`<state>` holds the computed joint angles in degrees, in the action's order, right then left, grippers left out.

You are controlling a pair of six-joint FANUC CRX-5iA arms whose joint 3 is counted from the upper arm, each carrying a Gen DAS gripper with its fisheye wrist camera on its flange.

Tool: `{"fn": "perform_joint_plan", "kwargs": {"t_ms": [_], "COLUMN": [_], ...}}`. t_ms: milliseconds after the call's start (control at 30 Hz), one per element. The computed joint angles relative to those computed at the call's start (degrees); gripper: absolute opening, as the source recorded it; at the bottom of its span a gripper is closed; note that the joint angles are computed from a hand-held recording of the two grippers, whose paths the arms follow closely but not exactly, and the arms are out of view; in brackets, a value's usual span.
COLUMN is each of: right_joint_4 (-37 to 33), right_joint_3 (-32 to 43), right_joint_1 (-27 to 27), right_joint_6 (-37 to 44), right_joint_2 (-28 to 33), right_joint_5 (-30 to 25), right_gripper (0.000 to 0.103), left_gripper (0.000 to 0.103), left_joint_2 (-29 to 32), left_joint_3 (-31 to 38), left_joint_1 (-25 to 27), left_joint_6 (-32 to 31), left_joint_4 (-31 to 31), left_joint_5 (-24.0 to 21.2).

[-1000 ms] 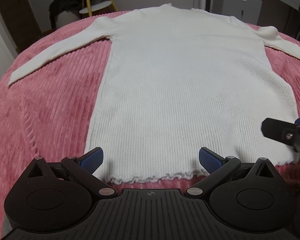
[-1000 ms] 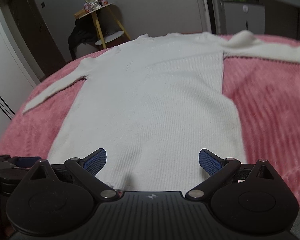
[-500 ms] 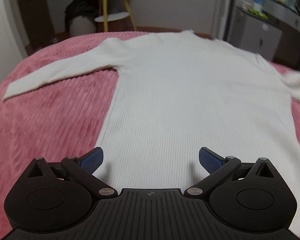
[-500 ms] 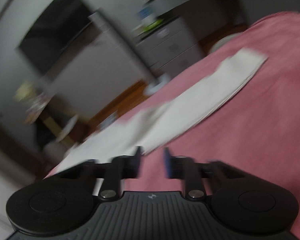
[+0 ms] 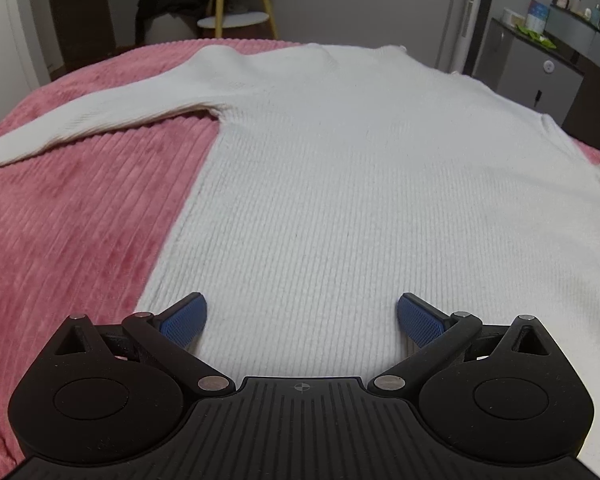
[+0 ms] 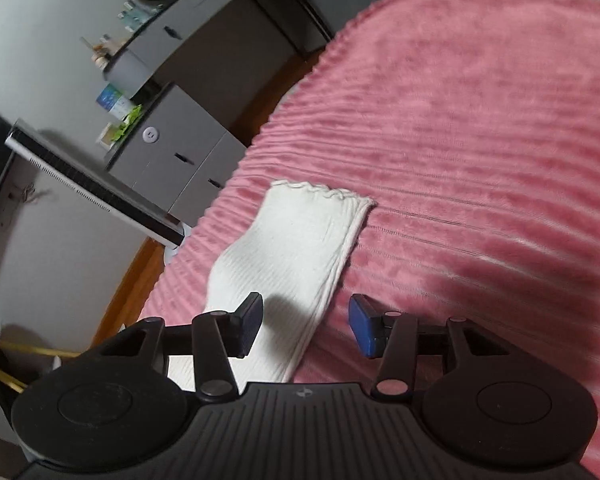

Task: Fold small clothes
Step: 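Fold the held sleeve with the right gripper across the sweater body, then grasp the other ruffled sleeve cuff with the left gripper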

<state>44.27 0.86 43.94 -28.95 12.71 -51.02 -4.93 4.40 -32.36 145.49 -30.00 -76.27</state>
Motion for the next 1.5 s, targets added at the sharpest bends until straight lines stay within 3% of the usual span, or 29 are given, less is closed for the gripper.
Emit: {"fn": "perform_joint_plan", "kwargs": {"t_ms": [67, 133, 167, 233, 367, 467, 567, 633, 667, 700, 733, 800, 867, 933, 1000, 1067, 1100, 1233, 1267, 1367, 1400, 1500], "right_joint_4": [3.6, 3.8, 2.1, 2.9, 15.7, 23.6, 26.9, 23.3, 17.3, 11.6, 7.6, 7.8, 9.5, 6.8, 3.3, 6.6, 8.8, 13.7, 13.1, 9.0, 8.6, 10.1], "right_joint_3": [-3.0, -3.2, -1.9, 1.3, 3.9, 6.1, 10.9, 15.8, 19.9, 23.5, 25.8, 25.1, 23.6, 24.1, 25.3, 19.1, 16.3, 9.3, 9.3, 9.3, 9.0, 6.9], "right_joint_1": [-1.1, -2.1, -2.2, -1.0, 3.4, 7.0, 10.5, 13.0, 14.8, 16.4, 17.5, 18.7, 20.0, 21.0, 21.4, 20.9, 20.5, 19.3, 19.0, 17.8, 17.6, 16.5], "right_joint_6": [-5.2, -5.7, -3.0, 1.0, 8.3, 11.9, 16.8, 22.4, 29.0, 34.1, 36.1, 31.2, 25.3, 24.0, 21.6, 12.3, 9.5, 4.7, 3.8, 5.4, 5.8, 3.5], "right_joint_2": [-0.7, -0.2, 0.2, 1.8, 3.2, 4.4, 7.6, 11.1, 13.5, 15.6, 17.0, 17.5, 17.3, 17.1, 16.7, 13.4, 12.2, 10.3, 10.6, 10.4, 10.3, 9.7], "right_joint_5": [3.7, 6.0, 5.5, 1.5, -0.7, 5.0, 13.6, 19.0, 19.6, 19.3, 19.1, 18.4, 13.2, 7.0, 1.9, 4.8, 6.8, 10.9, 12.1, 15.1, 15.8, 18.5], "right_gripper": [0.045, 0.030, 0.004, 0.006, 0.006, 0.006, 0.006, 0.007, 0.011, 0.025, 0.031, 0.037, 0.037, 0.037, 0.037, 0.037, 0.037, 0.037, 0.037, 0.037, 0.037, 0.037], "left_gripper": [0.103, 0.103, 0.103, 0.103, 0.103, 0.103, 0.103, 0.103, 0.103, 0.103, 0.103, 0.103, 0.103, 0.103, 0.103, 0.103, 0.103, 0.103, 0.098, 0.068, 0.063, 0.061], "left_joint_2": [0.1, 0.0, -0.1, -0.3, -0.5, -0.6, -1.3, -2.1, -2.5, -2.9, -3.5, -4.3, -5.1, -5.3, -4.8, -4.1, -2.7, 4.7, 6.0, 9.9, 10.6, 11.6], "left_joint_3": [0.0, -0.2, -0.3, -0.5, -0.8, -0.7, -1.3, -1.9, -2.2, -2.4, -2.7, -2.4, -2.0, -1.5, -1.5, -4.1, -4.2, 1.1, 1.9, 4.5, 4.4, 1.5], "left_joint_1": [-0.3, -0.3, -0.1, 0.5, 1.6, 1.9, 2.6, 3.1, 3.4, 3.8, 4.0, 3.5, 3.0, 3.8, 7.1, 13.1, 15.1, 16.9, 17.3, 18.4, 19.0, 20.6], "left_joint_6": [0.1, 0.0, -0.1, -0.6, -1.3, -1.3, -2.2, -2.8, -3.1, -3.5, -3.9, -4.4, -5.0, -5.3, -6.2, -13.2, -16.9, -21.5, -22.2, -22.6, -23.0, -25.7], "left_joint_4": [-0.4, -0.3, -0.1, 0.8, 2.4, 2.9, 4.1, 5.0, 5.6, 6.2, 6.5, 5.7, 4.3, 4.2, 8.3, 19.7, 24.7, 30.1, 31.2, 33.2, 34.9, 42.0], "left_joint_5": [0.0, 0.2, 0.4, 0.7, 1.2, 1.1, 1.6, 2.1, 2.3, 2.6, 2.9, 3.2, 4.8, 8.4, 14.1, 23.3, 25.3, 24.6, 24.6, 22.3, 21.9, 24.2]}}
